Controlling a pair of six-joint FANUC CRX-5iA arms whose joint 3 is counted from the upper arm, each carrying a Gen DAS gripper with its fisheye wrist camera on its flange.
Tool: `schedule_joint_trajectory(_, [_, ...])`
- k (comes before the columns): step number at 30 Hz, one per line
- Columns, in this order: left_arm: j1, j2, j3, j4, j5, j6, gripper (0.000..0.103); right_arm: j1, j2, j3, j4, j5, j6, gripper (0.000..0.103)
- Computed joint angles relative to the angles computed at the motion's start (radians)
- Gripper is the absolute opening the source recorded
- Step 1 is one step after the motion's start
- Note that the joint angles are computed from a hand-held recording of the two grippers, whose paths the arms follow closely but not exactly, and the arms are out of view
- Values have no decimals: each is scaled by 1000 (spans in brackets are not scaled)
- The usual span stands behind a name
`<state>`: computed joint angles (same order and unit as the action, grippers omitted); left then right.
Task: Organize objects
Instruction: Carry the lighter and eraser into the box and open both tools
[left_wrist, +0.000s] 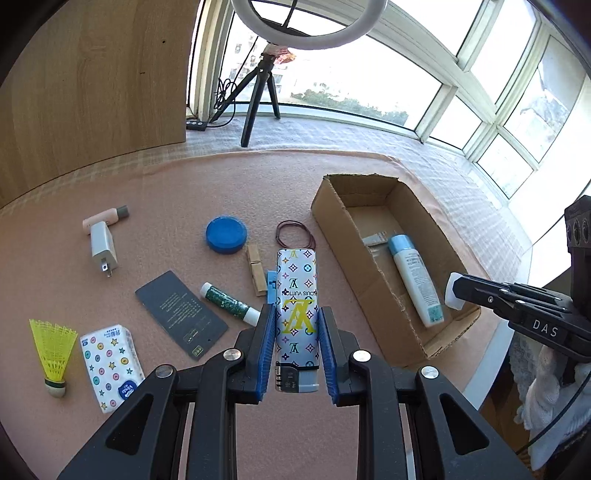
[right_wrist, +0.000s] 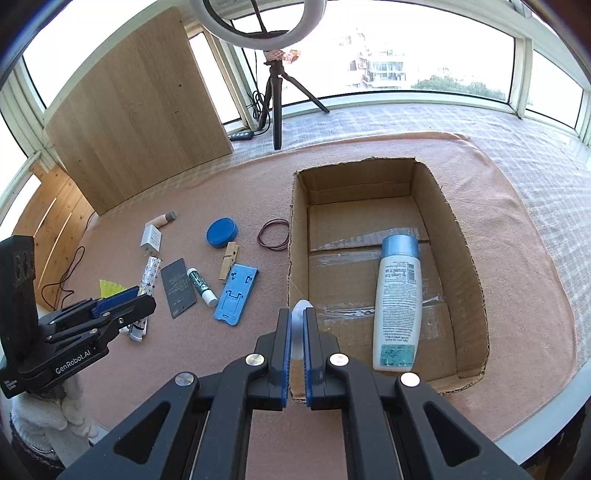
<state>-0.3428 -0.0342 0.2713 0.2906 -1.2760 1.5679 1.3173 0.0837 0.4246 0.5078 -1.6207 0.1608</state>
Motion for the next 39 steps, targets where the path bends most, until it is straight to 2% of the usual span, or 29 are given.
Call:
schedule_joint_trajectory(10, [-107, 214, 229, 7, 7, -2, 25, -10, -71, -88, 26, -16, -49, 5])
schedule_joint_trajectory(23, [-195, 497, 558, -23, -97, 26, 25, -51, -107, -155, -33, 47, -50, 6])
schedule_joint_trajectory(32, [-213, 604, 706, -46, -172, 39, 25, -63, -116, -169, -53, 67, -53, 6])
schedule_joint_trajectory(37, [-213, 628, 742, -38, -195, 33, 25, -67, -114, -168, -60, 75, -45, 6])
schedule_joint_trajectory(38, [-212, 637, 757, -38, -206, 35, 26, -68, -115, -170, -61, 81, -42, 10])
schedule_joint_trajectory(39, [-214, 648, 779, -42, -225, 40, 36, -68, -117, -173, -58, 86, -47, 16])
